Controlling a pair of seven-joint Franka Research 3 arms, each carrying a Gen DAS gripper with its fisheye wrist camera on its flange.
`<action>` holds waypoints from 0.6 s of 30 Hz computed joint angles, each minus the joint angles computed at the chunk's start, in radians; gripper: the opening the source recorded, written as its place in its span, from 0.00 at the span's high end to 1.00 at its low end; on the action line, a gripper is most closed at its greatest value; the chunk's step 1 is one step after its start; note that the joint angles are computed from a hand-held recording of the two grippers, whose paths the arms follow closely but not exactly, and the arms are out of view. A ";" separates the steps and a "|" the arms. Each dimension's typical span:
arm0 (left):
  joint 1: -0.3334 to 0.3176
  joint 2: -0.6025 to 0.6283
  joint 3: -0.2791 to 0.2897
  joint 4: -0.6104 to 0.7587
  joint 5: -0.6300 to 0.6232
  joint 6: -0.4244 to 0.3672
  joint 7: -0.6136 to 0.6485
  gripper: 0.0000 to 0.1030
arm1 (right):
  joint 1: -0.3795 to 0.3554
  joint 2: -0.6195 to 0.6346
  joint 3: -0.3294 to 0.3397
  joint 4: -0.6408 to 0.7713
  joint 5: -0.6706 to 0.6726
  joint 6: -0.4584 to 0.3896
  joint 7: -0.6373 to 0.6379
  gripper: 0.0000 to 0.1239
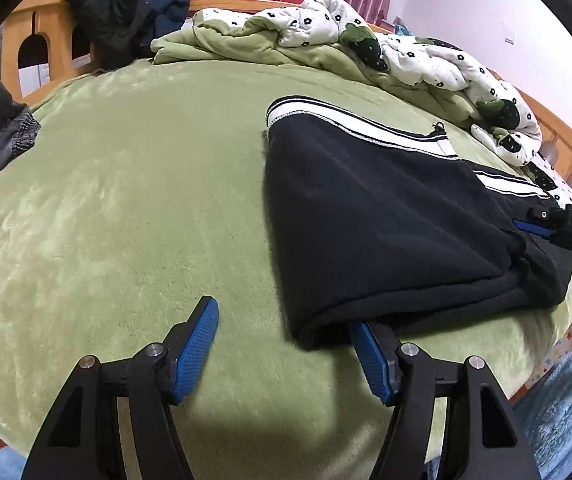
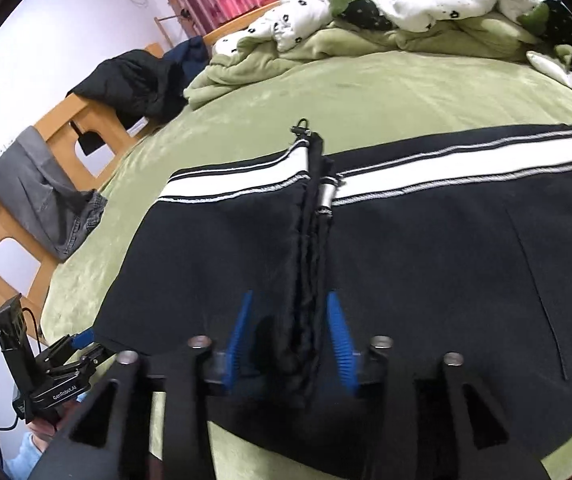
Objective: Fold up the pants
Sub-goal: 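Open the left tool and withdraw while the right tool pinches the waistband drawstring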
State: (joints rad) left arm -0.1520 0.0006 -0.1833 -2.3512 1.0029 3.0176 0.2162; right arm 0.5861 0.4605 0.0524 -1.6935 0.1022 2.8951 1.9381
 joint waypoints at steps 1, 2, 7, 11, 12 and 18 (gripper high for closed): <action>0.000 0.001 0.000 0.003 0.009 -0.005 0.001 0.38 | 0.003 0.017 0.000 0.027 -0.001 -0.019 0.003 0.61; -0.001 0.003 0.000 0.008 0.036 -0.013 -0.010 0.38 | 0.001 0.036 0.003 0.057 0.003 -0.047 0.004 0.59; -0.010 0.008 -0.003 0.024 0.168 -0.054 -0.127 0.38 | -0.017 0.160 0.029 0.209 0.040 -0.164 -0.006 0.55; -0.014 0.016 -0.001 0.039 0.204 -0.066 -0.203 0.38 | 0.006 0.193 0.012 0.261 -0.006 -0.152 -0.026 0.85; -0.017 0.017 -0.003 0.042 0.202 -0.073 -0.206 0.38 | -0.010 0.182 0.029 0.242 0.018 -0.126 -0.037 0.86; -0.045 0.034 -0.016 0.077 0.160 -0.165 -0.114 0.34 | 0.046 0.026 -0.079 0.025 -0.008 0.059 0.054 0.90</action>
